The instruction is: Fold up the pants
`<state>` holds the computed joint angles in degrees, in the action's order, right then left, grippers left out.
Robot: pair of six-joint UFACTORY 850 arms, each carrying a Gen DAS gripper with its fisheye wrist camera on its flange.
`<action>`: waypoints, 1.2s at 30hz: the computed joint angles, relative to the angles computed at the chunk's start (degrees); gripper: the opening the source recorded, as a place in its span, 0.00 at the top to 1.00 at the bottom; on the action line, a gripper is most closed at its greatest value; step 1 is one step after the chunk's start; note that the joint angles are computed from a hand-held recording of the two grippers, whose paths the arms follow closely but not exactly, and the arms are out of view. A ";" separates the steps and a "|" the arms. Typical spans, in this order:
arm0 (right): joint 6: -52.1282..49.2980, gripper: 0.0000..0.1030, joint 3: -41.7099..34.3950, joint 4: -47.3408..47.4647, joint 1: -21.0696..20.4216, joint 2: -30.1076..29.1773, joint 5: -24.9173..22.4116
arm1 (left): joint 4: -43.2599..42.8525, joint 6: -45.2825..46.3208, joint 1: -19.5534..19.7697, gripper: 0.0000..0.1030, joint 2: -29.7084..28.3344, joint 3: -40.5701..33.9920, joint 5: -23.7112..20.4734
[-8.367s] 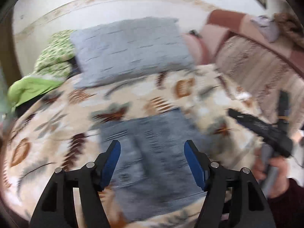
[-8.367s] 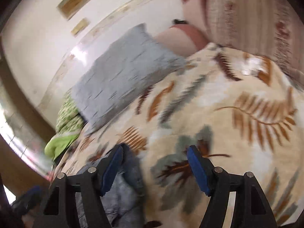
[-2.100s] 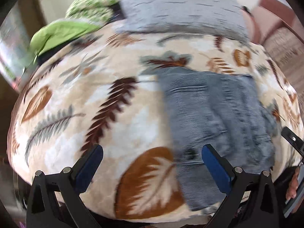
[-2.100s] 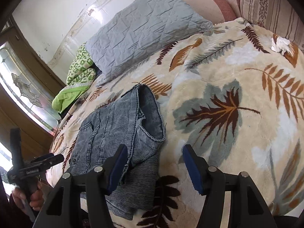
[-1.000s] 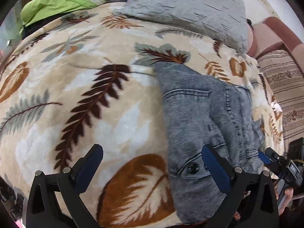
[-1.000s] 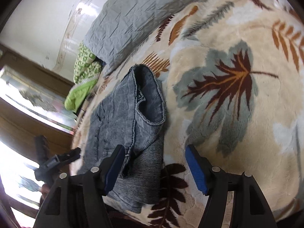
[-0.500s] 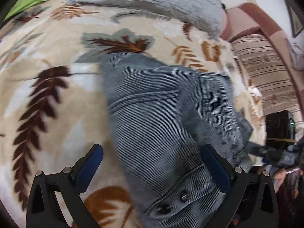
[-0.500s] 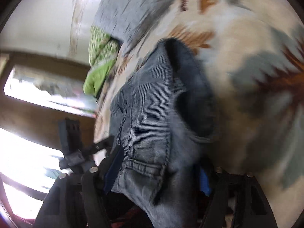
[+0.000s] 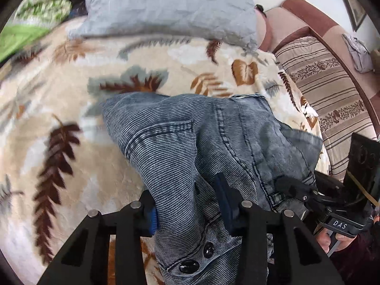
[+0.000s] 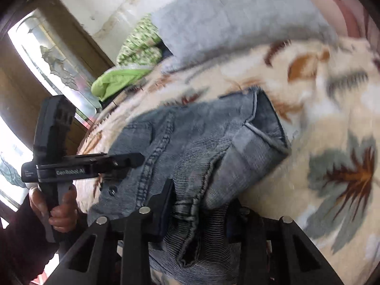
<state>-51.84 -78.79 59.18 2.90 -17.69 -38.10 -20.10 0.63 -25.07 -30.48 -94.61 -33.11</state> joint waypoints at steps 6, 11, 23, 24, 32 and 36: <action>-2.56 0.66 -9.13 4.52 0.11 -4.77 0.09 | 7.49 -6.08 1.04 0.58 -2.65 -9.47 -1.78; 4.96 0.66 -19.85 1.08 -0.49 -14.30 -3.97 | 18.79 -14.64 1.56 0.53 -13.15 -23.23 -8.46; 22.82 0.41 -26.40 -14.78 0.41 -20.67 -6.87 | 40.09 -33.15 -0.73 0.21 -13.91 -20.16 -9.81; 22.51 0.41 -24.49 -14.31 0.37 -19.01 -5.73 | 42.71 -35.10 -1.41 0.21 -11.65 -17.41 -8.78; 10.86 0.41 -3.28 -9.13 0.74 -0.33 8.53 | 69.61 -57.22 -8.29 0.06 3.24 -2.16 -8.23; 7.96 0.41 3.30 -9.95 2.76 7.86 13.81 | 77.29 -64.57 -10.83 0.04 7.46 0.60 -10.90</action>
